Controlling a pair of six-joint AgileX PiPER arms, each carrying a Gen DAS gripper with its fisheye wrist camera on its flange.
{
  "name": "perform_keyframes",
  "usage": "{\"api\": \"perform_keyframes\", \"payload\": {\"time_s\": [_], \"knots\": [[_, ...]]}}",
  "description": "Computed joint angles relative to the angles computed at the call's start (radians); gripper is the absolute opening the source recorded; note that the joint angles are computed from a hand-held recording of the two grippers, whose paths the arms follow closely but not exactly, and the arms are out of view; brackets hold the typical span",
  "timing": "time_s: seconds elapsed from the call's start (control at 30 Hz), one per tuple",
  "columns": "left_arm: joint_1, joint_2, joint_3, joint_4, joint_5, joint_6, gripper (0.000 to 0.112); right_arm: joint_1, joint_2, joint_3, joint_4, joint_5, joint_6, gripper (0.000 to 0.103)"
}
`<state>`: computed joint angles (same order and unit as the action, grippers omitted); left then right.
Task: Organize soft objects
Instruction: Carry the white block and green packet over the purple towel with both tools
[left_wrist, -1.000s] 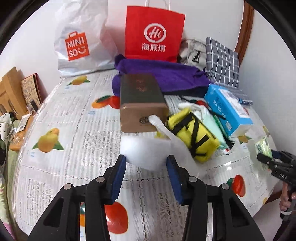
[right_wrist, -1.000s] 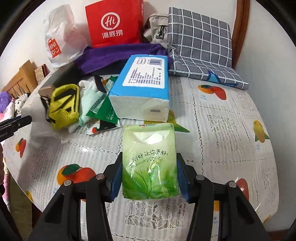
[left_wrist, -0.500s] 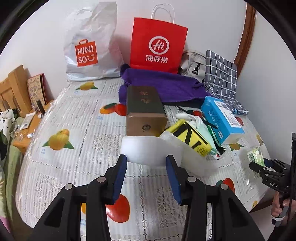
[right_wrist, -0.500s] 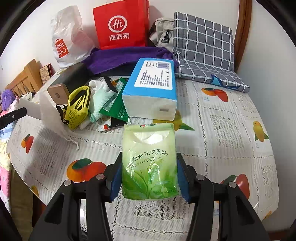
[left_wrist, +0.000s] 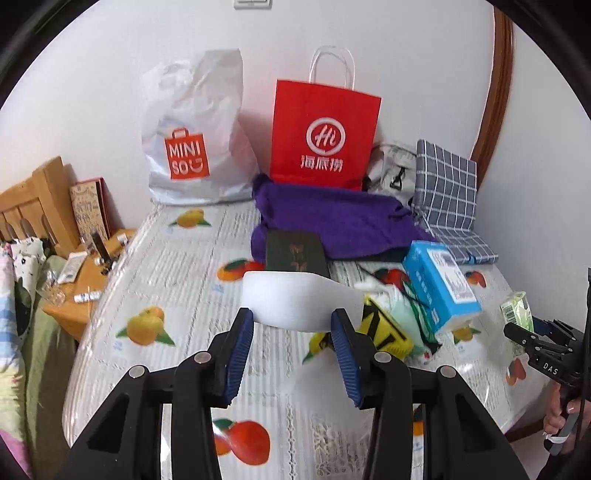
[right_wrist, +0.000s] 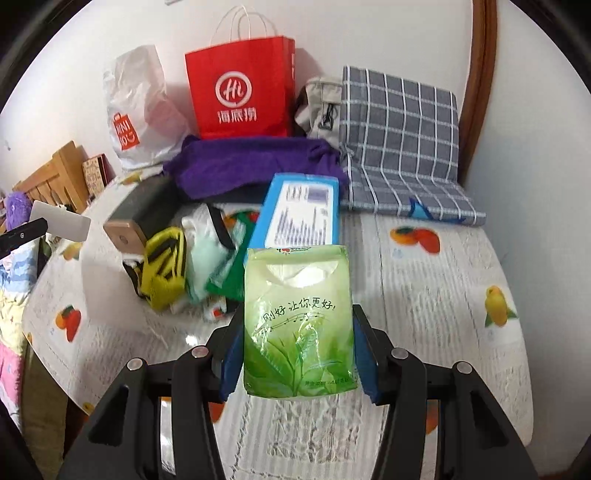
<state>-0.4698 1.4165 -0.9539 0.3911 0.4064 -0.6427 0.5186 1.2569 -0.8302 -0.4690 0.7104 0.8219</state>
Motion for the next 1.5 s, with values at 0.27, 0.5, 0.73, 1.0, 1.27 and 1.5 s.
{"api": "perform_keyframes", "payload": {"time_s": [0.27,0.5,0.73,1.0,1.27,1.5], "knots": [[-0.005,0.065,-0.127,0.009,0.051,-0.001,0.042,-0.078,0.08,-0.151,0.075,-0.015,-0.142,0.051],[0.014,0.19,-0.282,0.011,0.111,-0.027,0.042,-0.148,0.187,-0.284,0.162,-0.039,-0.276,0.051],[0.032,0.32,-0.45,-0.002,0.162,-0.006,0.042,-0.232,0.31,-0.407,0.266,-0.055,-0.41,0.051],[0.06,0.516,-0.704,-0.064,0.245,0.056,0.042,-0.284,0.489,-0.592,0.362,-0.038,-0.543,0.051],[0.087,0.708,-0.983,-0.11,0.349,0.124,0.042,-0.324,0.694,-0.824,0.427,0.035,-0.617,0.051],[0.115,0.938,-1.36,-0.147,0.525,0.182,0.042,-0.349,0.882,-1.098,0.482,0.144,-0.677,0.051]]}}
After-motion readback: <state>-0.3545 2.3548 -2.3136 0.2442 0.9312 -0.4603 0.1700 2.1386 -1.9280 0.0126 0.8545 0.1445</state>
